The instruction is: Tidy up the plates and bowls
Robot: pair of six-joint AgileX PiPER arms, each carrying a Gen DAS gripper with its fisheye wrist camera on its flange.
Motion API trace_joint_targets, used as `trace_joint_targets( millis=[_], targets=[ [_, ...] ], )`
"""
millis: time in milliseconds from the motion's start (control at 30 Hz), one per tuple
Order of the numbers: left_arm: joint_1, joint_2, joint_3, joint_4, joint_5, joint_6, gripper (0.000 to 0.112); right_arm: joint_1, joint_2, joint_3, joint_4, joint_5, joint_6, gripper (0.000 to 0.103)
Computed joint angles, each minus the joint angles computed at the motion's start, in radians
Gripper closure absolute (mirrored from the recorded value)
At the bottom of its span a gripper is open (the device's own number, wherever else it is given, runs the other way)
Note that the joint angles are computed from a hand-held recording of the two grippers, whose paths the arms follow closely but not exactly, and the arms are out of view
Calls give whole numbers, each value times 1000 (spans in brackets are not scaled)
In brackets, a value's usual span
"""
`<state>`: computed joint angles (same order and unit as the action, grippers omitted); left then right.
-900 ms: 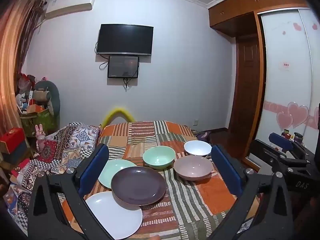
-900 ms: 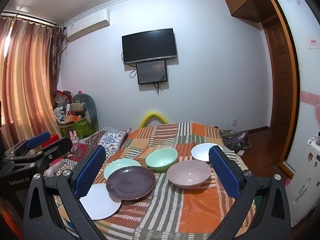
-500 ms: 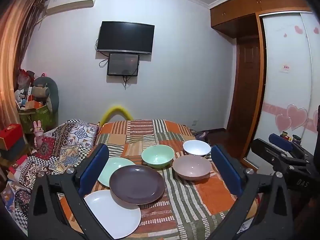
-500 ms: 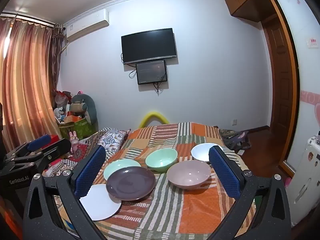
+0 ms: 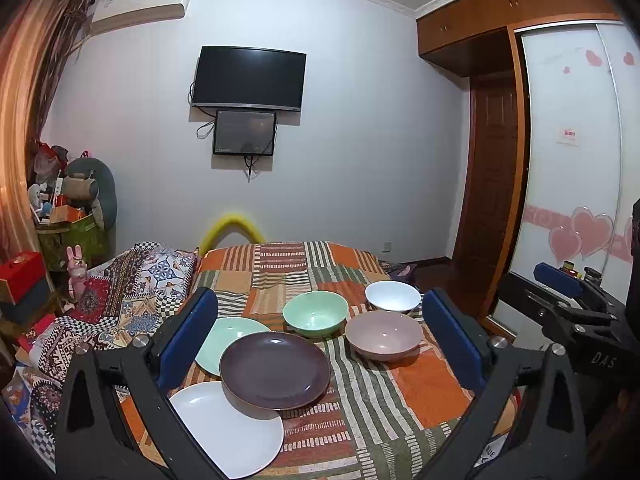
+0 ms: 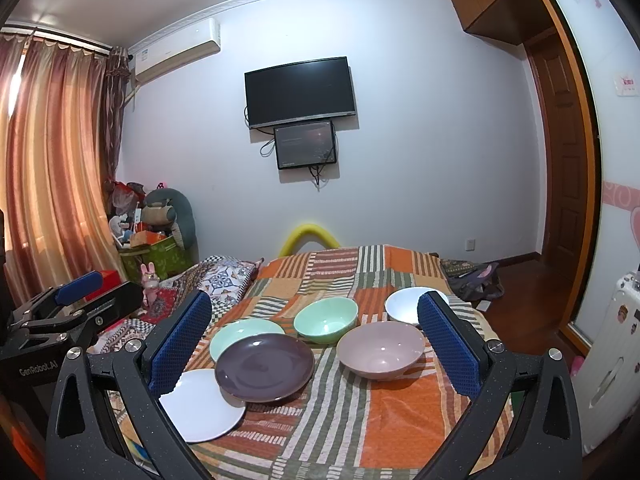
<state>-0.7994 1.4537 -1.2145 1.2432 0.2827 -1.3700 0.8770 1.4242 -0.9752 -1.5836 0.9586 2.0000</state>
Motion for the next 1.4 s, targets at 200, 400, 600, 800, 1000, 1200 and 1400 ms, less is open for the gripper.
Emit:
trace_joint_targets(
  millis=[200, 400, 600, 800, 1000, 1200, 1400],
  targets=[
    [-17, -6, 12, 70, 20, -67, 9, 6, 2, -4, 3, 3, -1, 0],
    [-18, -9, 14, 74, 21, -71, 9, 7, 2, -5, 7, 1, 0, 0],
    [-15, -8, 10, 50, 19, -56, 9, 9, 4, 0, 3, 2, 8, 0],
    [-14, -4, 9, 55, 29, -59, 9, 0, 4, 7, -3, -10, 18, 0],
    [-15, -6, 10, 60, 32, -63, 9, 0, 5, 8, -2, -11, 20, 0],
    [-27, -3, 13, 94, 46, -90, 9, 1, 6, 8, -2, -11, 21, 0],
    [-28, -3, 17, 103, 45, -101, 9, 1, 5, 6, 1, -12, 17, 0]
  ],
)
